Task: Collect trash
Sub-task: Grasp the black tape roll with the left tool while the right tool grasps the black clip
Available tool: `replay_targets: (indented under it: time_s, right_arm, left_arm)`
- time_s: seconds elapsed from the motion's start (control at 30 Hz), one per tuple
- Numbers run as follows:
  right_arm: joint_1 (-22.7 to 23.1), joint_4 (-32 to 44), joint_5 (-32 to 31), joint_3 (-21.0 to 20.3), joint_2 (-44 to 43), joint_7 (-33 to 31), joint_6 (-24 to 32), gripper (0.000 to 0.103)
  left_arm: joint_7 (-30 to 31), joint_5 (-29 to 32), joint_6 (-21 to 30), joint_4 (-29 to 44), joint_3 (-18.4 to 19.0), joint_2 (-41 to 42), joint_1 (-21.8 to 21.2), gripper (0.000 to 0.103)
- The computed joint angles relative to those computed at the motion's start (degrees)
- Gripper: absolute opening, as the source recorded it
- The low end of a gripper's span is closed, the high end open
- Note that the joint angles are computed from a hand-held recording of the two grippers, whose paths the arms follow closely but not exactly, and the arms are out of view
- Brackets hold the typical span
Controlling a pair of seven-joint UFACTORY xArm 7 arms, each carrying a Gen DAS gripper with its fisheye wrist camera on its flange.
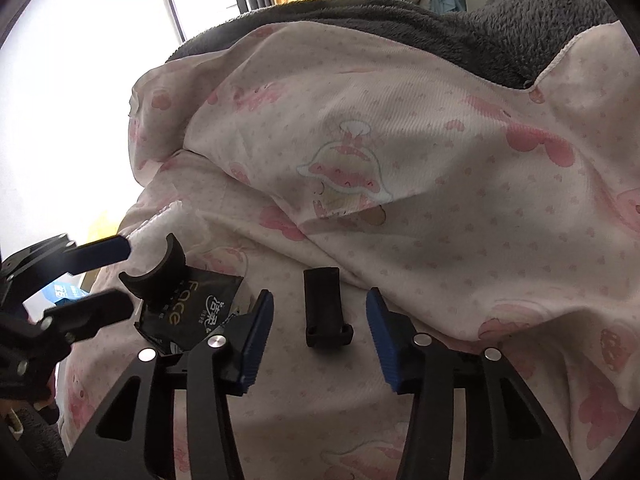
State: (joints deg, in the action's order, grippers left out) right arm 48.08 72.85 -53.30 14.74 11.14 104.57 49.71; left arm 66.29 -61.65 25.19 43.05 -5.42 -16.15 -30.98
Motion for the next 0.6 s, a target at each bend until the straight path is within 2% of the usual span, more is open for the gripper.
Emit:
replay_targets:
  time_s: [0.37, 0.53, 0.6]
  right_arm:
    - [-1.15, -0.53, 0.36, -1.02, 0.94, -1.5, -3.43, 0.047]
    - [-1.3, 0.01, 0.92, -1.37, 1.68, -2.71, -3.71, 0.041]
    - [-1.17, 0.37, 1.17, -1.52, 2.03, -3.31, -3.57, 0.034]
  left_arm:
    - [-1.71, 2.51, -1.6, 3.12, -1.85, 5.31, 1.05, 0.047]
    - [-1.76, 2.55, -1.18, 3.68, -2.13, 6.34, 1.47, 0.046]
    - [-1.63, 2.13, -0.61, 3.97, -2.12, 6.98, 1.8, 0.044]
